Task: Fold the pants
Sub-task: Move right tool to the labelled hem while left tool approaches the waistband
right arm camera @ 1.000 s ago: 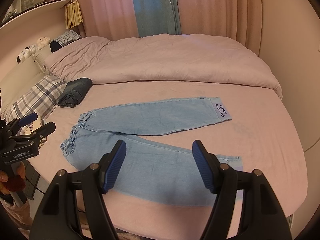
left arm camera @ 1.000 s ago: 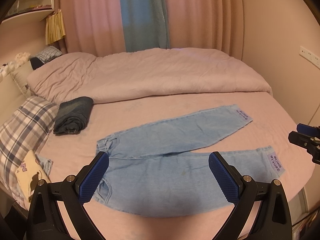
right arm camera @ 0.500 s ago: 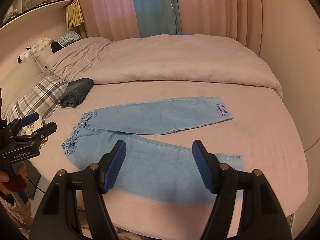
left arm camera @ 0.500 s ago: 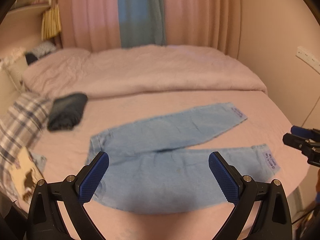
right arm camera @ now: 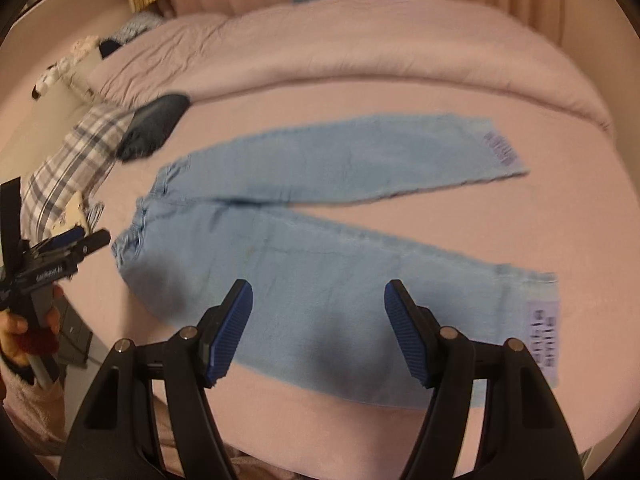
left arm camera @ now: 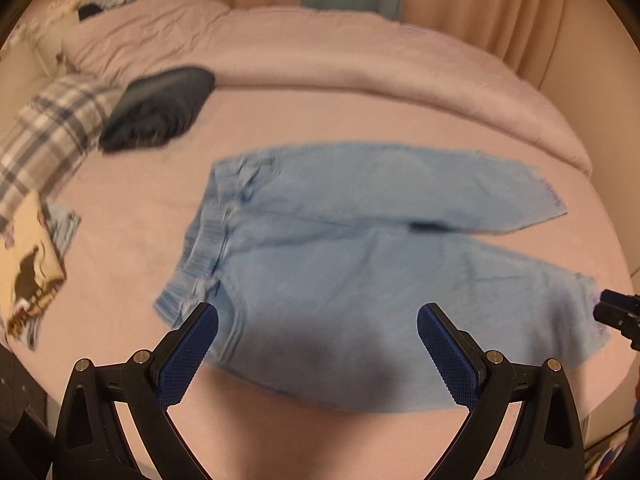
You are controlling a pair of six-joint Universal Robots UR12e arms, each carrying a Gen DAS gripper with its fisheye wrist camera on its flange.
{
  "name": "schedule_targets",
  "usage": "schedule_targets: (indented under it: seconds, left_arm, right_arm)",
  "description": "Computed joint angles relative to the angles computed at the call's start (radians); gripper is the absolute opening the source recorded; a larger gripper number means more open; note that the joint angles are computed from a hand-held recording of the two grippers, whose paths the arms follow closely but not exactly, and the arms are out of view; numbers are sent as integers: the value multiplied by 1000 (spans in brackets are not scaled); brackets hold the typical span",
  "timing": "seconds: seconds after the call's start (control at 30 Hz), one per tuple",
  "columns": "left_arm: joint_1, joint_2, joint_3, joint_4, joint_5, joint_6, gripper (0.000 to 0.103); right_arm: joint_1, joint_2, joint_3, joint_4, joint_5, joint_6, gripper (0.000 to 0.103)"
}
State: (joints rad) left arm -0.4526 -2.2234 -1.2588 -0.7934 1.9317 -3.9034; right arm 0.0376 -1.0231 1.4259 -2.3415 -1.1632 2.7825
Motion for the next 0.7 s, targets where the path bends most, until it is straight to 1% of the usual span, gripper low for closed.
schedule_targets:
  seconds: [0.07,0.1,0.17,0.2,0.23,0.27,0.3,0.33,0.37,0.43,0.47,0.5,0.53,0.57,0.6,0.63,0.67,0.7]
  left_arm:
    - [7,8,-36,-10,-24,-34,100]
    - [11,15,-59,-13,-32,-64,100]
    - [14,29,-105,6,-33,-120,100]
    - [14,37,-129,11,-17,-166,100]
    - [12,42,-144,14,4,-192,100]
    - [11,43,-152,12,23,-208,100]
    - [9,39,-148,-21,39,-224,100]
    - [8,33,-136,-59,43,-229,100]
    - [5,30,-130,-76,40,-219,98]
    - [-2,34,-145,-28,38,-181,97]
    - [-5,38,-151,-9,22,-161,97]
    - [-7,43,-158,-1,-5,-158,97]
    - [-6,48,-165,10,-28,-168,97]
    - [-5,57,-183,47,-72,-184,97]
    - [-2,68,-209,107,-121,-200,97]
    - [-1,73,-225,141,-149,-221,97]
    - [2,76,-239,167,-169,-240,97]
    - [6,76,-244,181,-179,-253,95]
  right_arm:
    - [7,12,-3,42,-55,-24,68]
    - [7,15,0,54,-66,-24,68]
    - [-10,18,13,89,-46,0,68]
    - [-23,19,21,106,-19,24,68]
    - [-37,19,34,118,12,51,68]
    - [-46,16,50,110,30,68,68]
    - [-53,9,79,73,31,71,68]
    - [-51,3,97,51,11,59,68]
    - [-45,-5,118,27,-18,25,69]
    - [-31,-23,153,-10,-55,-73,69]
    - [-25,-34,172,-31,-66,-134,68]
    - [-16,-46,194,-62,-74,-204,68]
    - [-9,-56,217,-96,-75,-270,67]
    - [-1,-60,230,-116,-83,-309,67]
    - [9,-61,238,-131,-110,-333,67]
    - [19,-61,247,-154,-141,-356,65]
    - [26,-59,256,-182,-160,-375,64]
    - [31,-56,265,-214,-165,-392,63]
